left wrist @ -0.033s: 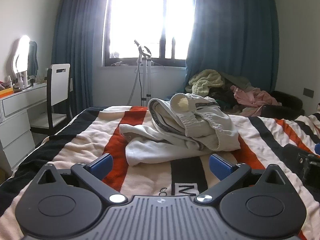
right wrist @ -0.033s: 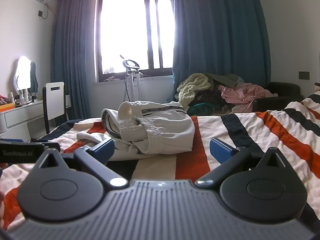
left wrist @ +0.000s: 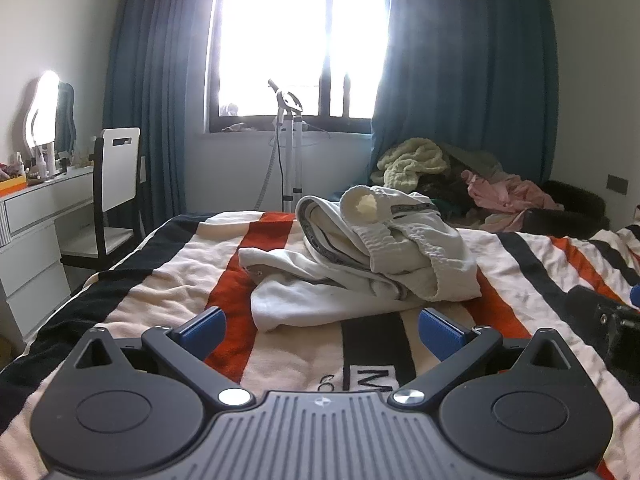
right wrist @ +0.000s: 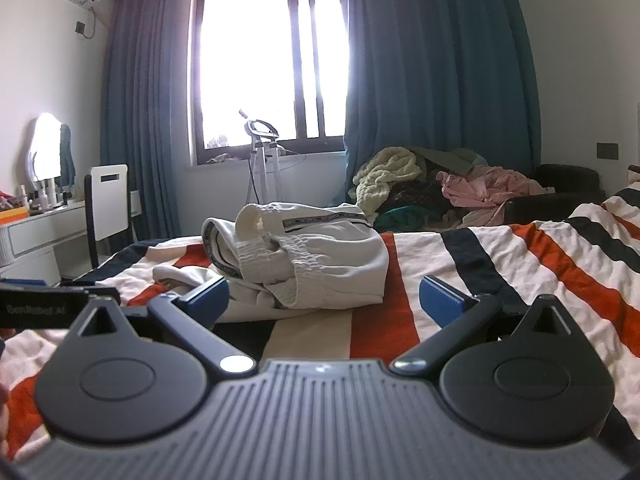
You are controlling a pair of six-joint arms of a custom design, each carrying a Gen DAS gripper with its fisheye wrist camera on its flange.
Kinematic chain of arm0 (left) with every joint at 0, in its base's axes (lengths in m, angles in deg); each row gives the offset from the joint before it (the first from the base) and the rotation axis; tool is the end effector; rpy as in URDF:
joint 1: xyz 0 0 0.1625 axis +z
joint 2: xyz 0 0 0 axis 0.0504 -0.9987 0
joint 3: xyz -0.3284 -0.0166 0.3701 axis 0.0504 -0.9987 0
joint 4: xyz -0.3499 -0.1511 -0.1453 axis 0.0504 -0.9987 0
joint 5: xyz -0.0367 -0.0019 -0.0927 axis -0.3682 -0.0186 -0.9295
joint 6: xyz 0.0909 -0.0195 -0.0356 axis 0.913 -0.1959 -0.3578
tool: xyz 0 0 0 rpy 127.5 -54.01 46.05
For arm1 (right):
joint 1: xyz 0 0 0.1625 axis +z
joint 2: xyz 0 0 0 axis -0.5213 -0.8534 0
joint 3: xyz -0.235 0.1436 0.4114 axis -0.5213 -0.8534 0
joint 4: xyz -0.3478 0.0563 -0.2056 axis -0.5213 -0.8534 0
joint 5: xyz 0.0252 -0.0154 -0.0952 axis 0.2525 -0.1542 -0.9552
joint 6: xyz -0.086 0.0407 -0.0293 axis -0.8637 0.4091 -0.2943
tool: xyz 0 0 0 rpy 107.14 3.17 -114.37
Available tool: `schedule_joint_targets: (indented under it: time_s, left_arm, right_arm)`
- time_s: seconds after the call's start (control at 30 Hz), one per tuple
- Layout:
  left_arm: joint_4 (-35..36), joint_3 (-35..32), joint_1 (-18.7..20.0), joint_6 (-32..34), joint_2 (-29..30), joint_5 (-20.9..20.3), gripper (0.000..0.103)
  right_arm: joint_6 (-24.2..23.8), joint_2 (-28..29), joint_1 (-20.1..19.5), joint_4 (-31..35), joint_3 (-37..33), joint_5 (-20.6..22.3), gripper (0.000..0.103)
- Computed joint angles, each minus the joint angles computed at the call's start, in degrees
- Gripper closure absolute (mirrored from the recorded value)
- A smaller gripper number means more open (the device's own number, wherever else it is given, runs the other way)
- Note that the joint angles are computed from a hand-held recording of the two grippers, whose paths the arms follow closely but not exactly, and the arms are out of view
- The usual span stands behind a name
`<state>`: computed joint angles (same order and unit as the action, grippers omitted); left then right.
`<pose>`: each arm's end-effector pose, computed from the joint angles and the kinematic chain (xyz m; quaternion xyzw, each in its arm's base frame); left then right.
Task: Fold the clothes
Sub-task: 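Move both grippers toward the white sweatpants on the bed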
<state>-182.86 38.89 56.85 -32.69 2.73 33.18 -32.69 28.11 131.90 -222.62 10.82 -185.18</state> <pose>-0.1295 -0.6314 0.2461 0.1833 0.7527 -0.5369 0.3340 0.2360 -0.6475 0.1048 0.2657 -0.7377 0.5809 0.2185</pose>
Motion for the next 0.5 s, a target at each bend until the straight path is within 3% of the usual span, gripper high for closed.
schedule_joint_targets:
  time_s: [0.5]
  left_arm:
    - [-0.73, -0.08, -0.06, 0.74, 0.51, 0.67, 0.0]
  right_arm:
    - [-0.43, 0.37, 0.24, -1.42, -0.54, 0.39, 0.0]
